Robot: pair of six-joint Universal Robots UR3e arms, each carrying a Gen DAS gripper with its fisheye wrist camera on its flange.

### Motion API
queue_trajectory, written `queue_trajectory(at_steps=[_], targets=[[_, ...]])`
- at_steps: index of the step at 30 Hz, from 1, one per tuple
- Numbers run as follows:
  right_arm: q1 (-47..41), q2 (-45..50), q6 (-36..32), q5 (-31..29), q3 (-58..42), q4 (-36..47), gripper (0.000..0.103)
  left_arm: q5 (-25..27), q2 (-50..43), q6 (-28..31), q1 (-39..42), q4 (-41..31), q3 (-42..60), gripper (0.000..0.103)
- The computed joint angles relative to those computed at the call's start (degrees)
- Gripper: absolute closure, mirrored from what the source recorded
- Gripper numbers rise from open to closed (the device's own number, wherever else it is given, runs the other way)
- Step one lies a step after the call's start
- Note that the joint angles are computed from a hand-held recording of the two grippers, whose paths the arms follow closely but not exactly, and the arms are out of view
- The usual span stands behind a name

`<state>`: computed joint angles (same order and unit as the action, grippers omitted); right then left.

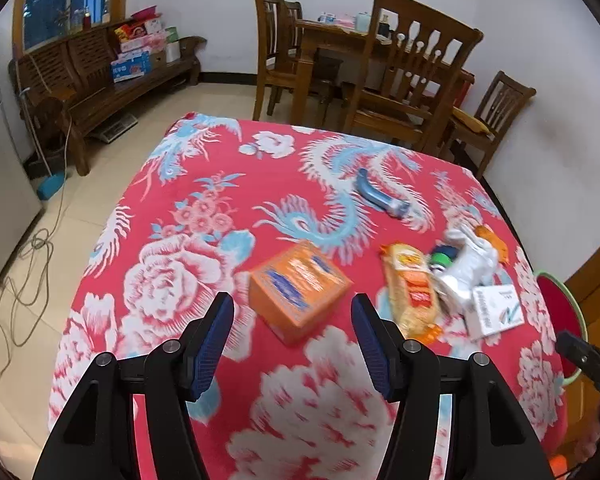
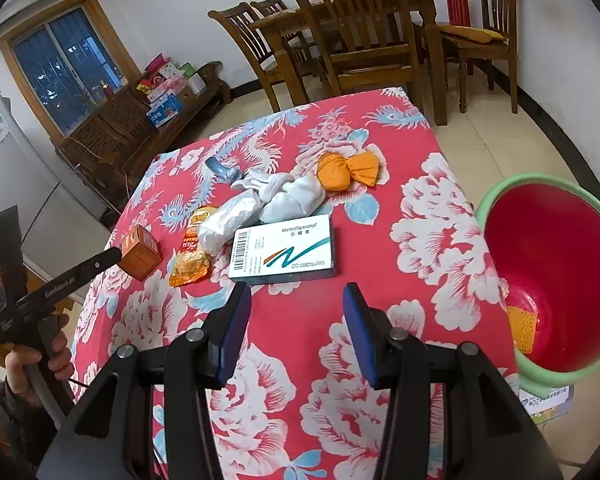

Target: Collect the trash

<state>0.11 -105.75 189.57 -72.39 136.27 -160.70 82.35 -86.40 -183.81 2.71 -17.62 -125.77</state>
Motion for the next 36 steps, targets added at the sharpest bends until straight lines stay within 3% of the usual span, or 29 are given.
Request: queue_trajectory(at_steps=[12,19,21,23,29,34,36], targets=[[3.6,4.1,2.4,-3.4,-2.8,-1.0,0.054,-8.4,-7.2,7.4,3.4,-0.9,4.7,0.036],[4.4,6.7,2.7,-4.0,-4.0,-1.4,0.054,-5.5,-9.4,8.9,0.0,0.9,4.4,0.036],[4.6,7.7,2.6,-3.9,-4.4,-1.7,0.054,-4.8,-9.7,8.8,-0.4,2.1,3.9,0.047],[4.8,8.6,2.6,-3.9,-4.8,-1.9,0.054,-5.5,-9.5,8.9,-0.2,3.0,3.3,0.047],[6.2,11.9,3.2,-5.1,-7.3,-1.9,0.036,-6.1,-7.5,8.3,-0.1,6.1,0.5,0.047],[8.1,16.2,3.7,-6.2,-10.8,-2.1,0.029,-6.9,-5.3,7.6,0.5,5.6,-1.1,0.047],[9.2,18.6,4.1,-6.6,-12.7,-2.6,0.017,-7.4,-4.3,7.4,1.0,5.5,-1.9,0.047]])
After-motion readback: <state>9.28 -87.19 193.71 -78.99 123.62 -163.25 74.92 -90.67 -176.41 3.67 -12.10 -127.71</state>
